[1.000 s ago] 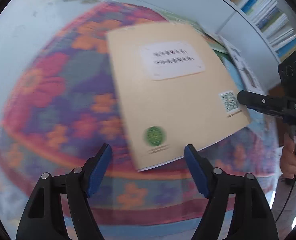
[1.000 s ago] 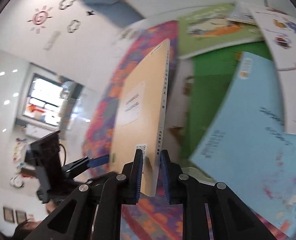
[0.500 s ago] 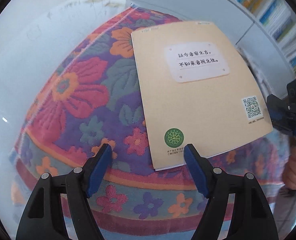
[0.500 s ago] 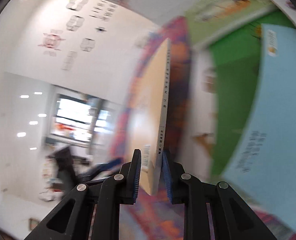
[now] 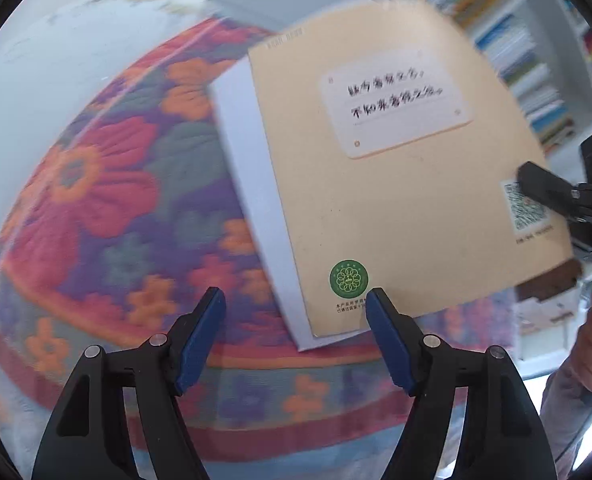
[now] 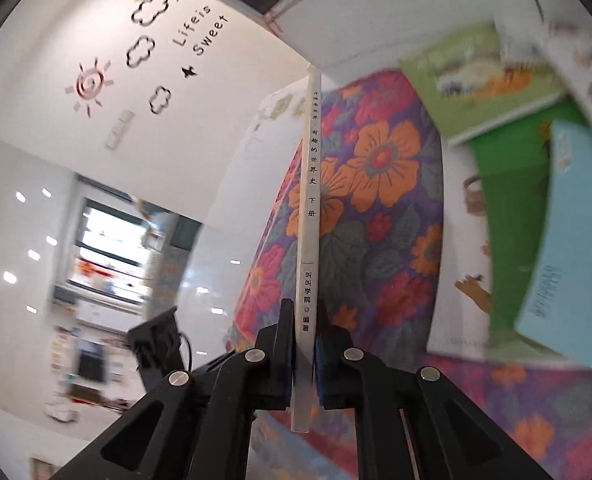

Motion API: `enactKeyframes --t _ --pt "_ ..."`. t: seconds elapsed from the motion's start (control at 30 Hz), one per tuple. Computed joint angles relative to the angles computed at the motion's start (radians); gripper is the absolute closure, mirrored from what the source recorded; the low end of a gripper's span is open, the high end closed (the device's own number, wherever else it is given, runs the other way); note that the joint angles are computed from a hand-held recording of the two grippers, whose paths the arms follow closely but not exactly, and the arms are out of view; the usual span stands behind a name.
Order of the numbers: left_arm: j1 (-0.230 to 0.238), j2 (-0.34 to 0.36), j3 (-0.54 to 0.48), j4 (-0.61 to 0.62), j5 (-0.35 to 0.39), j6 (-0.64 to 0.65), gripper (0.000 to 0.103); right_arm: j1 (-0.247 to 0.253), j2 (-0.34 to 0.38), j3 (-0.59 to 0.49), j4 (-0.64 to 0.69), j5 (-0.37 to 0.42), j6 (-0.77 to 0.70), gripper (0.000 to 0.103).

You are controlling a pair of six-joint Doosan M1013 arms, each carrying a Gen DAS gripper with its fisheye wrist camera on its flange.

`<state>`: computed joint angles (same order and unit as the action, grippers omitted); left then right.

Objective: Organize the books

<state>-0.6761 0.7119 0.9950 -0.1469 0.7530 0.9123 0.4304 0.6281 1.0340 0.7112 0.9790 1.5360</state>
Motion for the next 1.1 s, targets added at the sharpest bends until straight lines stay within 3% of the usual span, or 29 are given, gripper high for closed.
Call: enactKeyframes --t 0.1,0.17,0.3,0.4,0.53,0.73,0.9,0.97,1.1 --pt "0.003 -0.03 0.048 -0.009 -0.072 -0.006 0.032 0.051 -0.038 -0.031 -0.243 0.007 0.062 0.095" --pt "0.006 -0.052 0.077 0.056 -0.058 -0.088 0.032 0.087 -0.046 -0.05 -0.336 0.009 0.068 0.095" --pt "0.024 -0.105 0.168 0.156 -0.066 -0.236 0.032 0.123 -0.018 -0.093 -0.356 0.038 0.047 0.095" --pt "0.029 -0.136 0.218 0.227 -0.057 -0.321 0.032 0.146 0.039 -0.182 -0.425 0.129 0.079 0.095" --pt "0.04 -0.161 0.272 0.206 -0.111 -0.329 0.032 0.167 0.09 -0.257 -0.512 0.21 0.119 0.095" --pt "0.045 -0.16 0.259 0.188 -0.156 -0.298 0.032 0.205 0.111 -0.293 -0.668 0.215 0.122 0.093" --pt "0.061 -0.161 0.219 0.156 -0.186 -0.236 0.032 0.192 0.121 -0.303 -0.56 0.225 0.07 0.088" --pt "0.063 -0.169 0.215 0.198 -0.175 -0.265 0.032 0.174 0.114 -0.285 -0.422 0.24 0.033 0.075" --pt "0.076 -0.204 0.265 0.255 -0.186 -0.34 0.033 0.149 0.098 -0.263 -0.204 0.303 -0.055 0.059"
